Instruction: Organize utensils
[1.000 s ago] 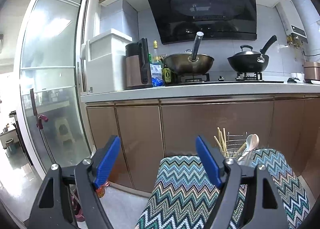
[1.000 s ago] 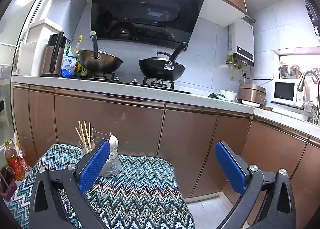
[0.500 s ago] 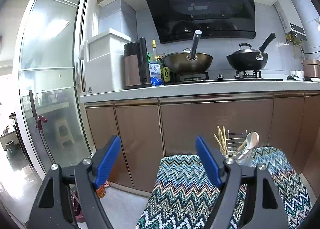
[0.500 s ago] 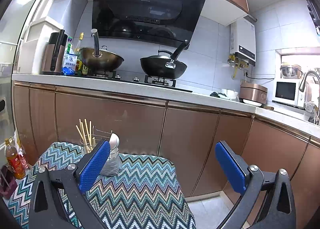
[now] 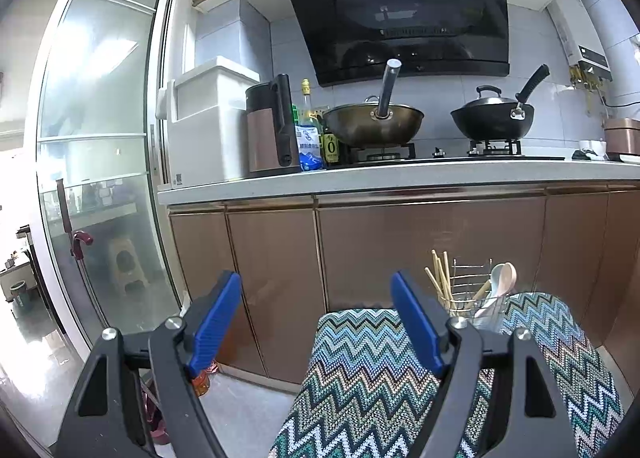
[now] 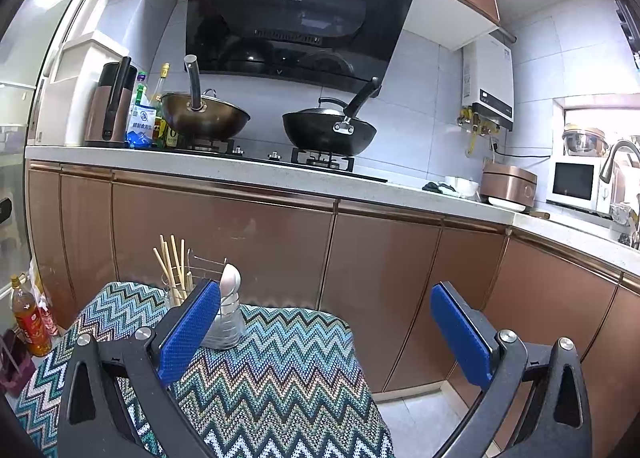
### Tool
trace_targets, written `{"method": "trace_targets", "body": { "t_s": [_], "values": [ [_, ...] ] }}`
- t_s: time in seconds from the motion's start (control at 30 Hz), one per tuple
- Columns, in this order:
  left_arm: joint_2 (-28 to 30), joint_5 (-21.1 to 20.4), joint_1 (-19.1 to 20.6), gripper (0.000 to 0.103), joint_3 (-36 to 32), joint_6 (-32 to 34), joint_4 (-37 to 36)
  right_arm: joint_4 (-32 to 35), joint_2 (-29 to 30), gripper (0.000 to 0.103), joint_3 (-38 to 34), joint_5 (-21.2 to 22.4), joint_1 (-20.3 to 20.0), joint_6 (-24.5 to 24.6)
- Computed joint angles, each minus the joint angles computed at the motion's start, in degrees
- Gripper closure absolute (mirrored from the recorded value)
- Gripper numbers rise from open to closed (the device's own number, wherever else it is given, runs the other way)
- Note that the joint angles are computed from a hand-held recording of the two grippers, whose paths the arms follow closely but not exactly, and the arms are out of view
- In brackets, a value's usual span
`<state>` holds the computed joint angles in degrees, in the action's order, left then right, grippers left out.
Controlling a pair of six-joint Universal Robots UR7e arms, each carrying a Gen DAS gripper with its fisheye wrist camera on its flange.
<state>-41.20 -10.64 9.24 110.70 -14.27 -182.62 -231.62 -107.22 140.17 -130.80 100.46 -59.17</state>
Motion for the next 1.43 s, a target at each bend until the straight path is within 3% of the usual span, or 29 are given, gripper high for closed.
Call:
{"method": "trace_targets", "body": {
  "t_s": [1.43],
  "values": [
    [-1.0, -1.1, -0.2, 0.026, 1.1, -2.1, 2.0, -0.3, 2.2, 0.000, 0.5, -0.5, -0.5, 0.2]
  ]
}}
